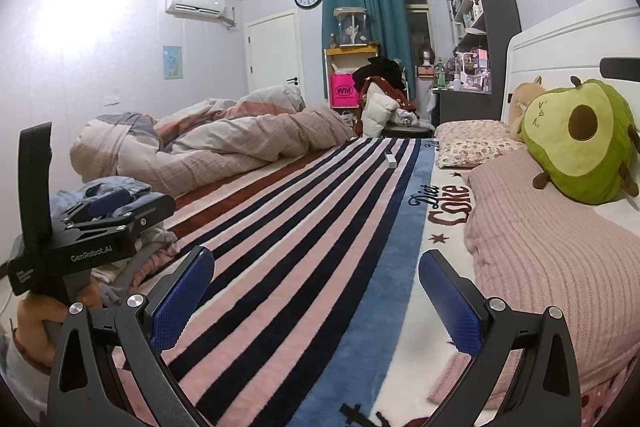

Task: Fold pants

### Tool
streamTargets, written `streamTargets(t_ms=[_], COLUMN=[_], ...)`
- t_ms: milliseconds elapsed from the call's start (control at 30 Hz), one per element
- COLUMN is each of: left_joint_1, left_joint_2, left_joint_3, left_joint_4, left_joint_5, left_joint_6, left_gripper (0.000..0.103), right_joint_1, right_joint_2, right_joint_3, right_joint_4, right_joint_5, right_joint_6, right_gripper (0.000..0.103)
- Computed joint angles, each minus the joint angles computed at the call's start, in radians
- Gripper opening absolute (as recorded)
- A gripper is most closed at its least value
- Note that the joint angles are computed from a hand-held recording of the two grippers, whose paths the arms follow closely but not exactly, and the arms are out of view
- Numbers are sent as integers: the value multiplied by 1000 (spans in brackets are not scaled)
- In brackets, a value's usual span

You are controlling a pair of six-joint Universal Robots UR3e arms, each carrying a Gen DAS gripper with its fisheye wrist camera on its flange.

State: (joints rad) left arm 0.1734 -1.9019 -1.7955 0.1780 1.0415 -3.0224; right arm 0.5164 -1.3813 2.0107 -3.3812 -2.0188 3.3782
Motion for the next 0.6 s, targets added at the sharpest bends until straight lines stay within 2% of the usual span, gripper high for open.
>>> streamTargets(t_ms=[600], left_joint_1=[-20], left_joint_2=[-1], left_joint_3=[-8], left_joint_4=[18], left_joint_5=[18], left_joint_6=[11], left_gripper=[102], right_joint_1=[-6], right_joint_2=[-15], right_joint_3=[18], right_joint_4=[-4], right_joint_5=[7], right_joint_6=[8], right_gripper=[102])
